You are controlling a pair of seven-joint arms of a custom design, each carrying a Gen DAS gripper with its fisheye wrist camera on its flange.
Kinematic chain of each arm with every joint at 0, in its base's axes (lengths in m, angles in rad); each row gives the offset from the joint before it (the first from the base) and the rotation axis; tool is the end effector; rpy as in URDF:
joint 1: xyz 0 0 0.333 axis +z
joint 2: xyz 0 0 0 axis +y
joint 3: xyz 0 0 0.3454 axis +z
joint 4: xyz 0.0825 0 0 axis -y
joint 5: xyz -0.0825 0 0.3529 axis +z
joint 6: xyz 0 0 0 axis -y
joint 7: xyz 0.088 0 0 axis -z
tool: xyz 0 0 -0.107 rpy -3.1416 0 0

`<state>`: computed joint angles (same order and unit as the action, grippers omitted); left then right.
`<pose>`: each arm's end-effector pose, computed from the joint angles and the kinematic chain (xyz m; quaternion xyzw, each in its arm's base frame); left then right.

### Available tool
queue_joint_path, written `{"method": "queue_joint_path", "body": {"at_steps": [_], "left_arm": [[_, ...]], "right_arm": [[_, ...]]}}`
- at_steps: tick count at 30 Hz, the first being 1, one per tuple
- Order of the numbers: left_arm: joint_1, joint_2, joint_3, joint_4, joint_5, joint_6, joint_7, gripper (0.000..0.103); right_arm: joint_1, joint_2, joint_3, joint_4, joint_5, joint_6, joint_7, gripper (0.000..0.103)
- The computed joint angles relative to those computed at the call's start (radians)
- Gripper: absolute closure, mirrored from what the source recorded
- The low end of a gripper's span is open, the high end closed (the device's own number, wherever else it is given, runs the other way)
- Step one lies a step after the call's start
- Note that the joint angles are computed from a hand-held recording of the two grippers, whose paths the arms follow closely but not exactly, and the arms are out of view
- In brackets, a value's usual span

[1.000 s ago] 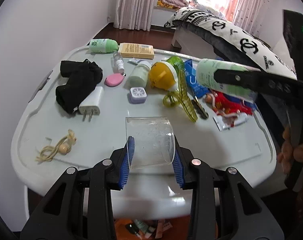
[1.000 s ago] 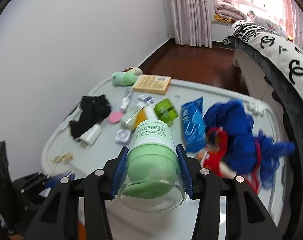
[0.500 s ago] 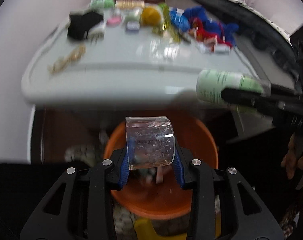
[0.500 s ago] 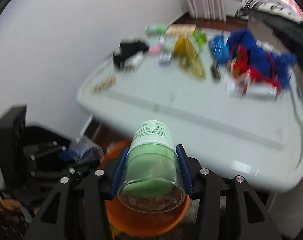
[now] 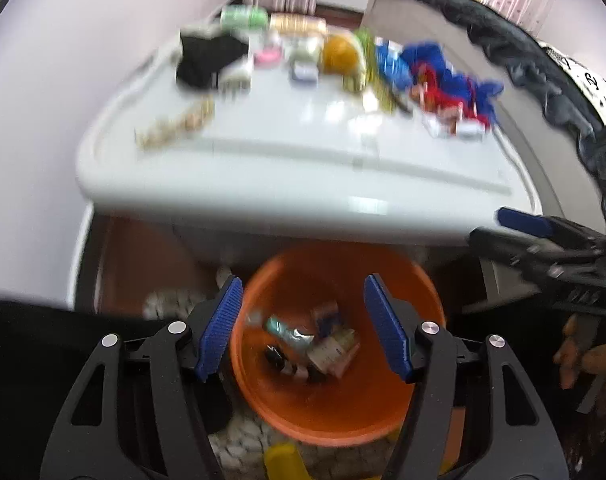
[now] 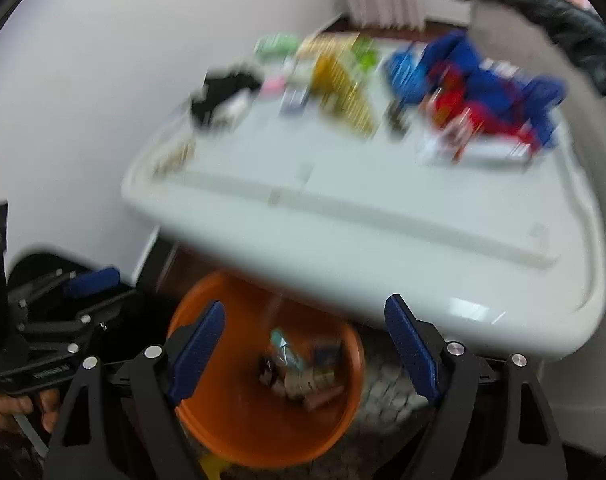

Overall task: Collect trash
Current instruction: 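Grasp the yellow-green claw hair clip with the left tool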

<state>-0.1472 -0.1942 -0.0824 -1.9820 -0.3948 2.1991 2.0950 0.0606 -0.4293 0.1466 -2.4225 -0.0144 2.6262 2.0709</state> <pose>0.4838 -0.1309 0.6316 -0.4550 0.8506 -0.2569 0.0593 0.4113 0.0963 0.5756 -0.5732 0.7581 -0.1621 0.2653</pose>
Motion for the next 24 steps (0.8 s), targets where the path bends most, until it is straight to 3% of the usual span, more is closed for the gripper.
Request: {"method": "queue_joint_path", "body": {"at_steps": [5,9,14,16,19,24], "left_arm": [[-0.036,0.087,-0.045,0.116,-0.041,0.151,-0.016,0.031],[-0.062,0.229,-0.108,0.253,0.022,0.269,-0.086,0.031],[-0.089,0.401,-0.160,0.406,0.161,0.280,-0.247,0.031],[-0.096,0.458,-0.174,0.460,0.206,0.273,-0.299,0.031],[-0.114,0.525,-0.182,0.517,0.280,0.291,-0.374,0.031],[-0.135,0.615,-0.183,0.615,0.372,0.250,-0.472,0.034]], "right_arm": [[-0.136,-0.031,0.025,0.092,-0.128,0.046,0.074,0.009],[-0.298,-0.016,0.084,0.175,-0.291,0.093,0.199,0.006],[-0.424,-0.034,0.125,0.096,-0.444,0.202,0.360,0.006],[-0.443,-0.033,0.130,0.074,-0.463,0.198,0.377,0.006],[-0.406,-0.007,0.086,0.079,-0.441,0.184,0.353,0.006],[-0.419,-0.013,0.103,0.087,-0.507,0.157,0.375,0.006]]}}
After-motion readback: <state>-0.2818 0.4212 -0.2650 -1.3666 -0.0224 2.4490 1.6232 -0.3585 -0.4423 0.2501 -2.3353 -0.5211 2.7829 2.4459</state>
